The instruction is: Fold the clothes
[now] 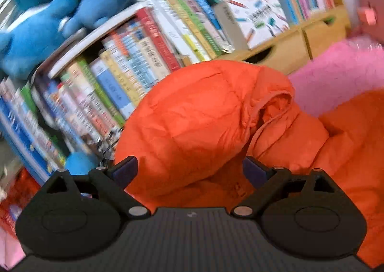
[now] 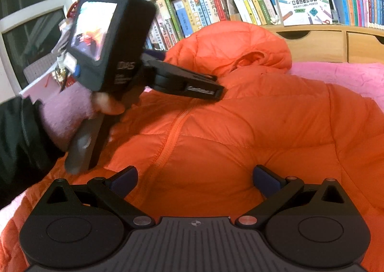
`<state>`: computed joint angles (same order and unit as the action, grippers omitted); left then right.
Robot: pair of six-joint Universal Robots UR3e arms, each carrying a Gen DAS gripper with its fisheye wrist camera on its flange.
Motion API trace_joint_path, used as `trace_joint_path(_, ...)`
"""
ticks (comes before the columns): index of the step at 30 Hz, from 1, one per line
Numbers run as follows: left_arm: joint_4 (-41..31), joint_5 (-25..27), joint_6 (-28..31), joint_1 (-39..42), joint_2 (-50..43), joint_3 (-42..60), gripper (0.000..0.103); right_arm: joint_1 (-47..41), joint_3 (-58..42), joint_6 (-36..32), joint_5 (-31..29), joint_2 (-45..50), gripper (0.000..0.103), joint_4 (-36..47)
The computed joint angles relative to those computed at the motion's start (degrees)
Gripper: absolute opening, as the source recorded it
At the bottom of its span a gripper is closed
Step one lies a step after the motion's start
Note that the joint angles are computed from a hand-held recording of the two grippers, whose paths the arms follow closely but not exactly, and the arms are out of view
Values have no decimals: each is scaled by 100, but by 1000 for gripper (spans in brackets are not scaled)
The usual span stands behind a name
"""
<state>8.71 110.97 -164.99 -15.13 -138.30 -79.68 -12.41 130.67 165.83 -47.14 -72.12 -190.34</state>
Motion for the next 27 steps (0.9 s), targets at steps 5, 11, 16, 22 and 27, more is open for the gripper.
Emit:
trace_joint_path(5,978,-20,-497,139,1225,-2240,99,-647,269,1214,803,579,103,-1542)
trace_joint_path(11,2131,369,-389,490,1871,-4231,100,-818,168,1710,407,641,102,-1640)
trace_joint_path(16,2075,163,-1275,1332,2466,-5159,101,-796,404,824,-1209,77,101,-1323)
trace_joint_path(22,1821,-113,-1414,1507,2653,-5224,102,-2013,661,194,-2418,14,100,-1475)
trace_joint_path(27,2451,-87,-1022,1061,2527,-5256,101,-4171,1615,44,-1915,63,95,-3006)
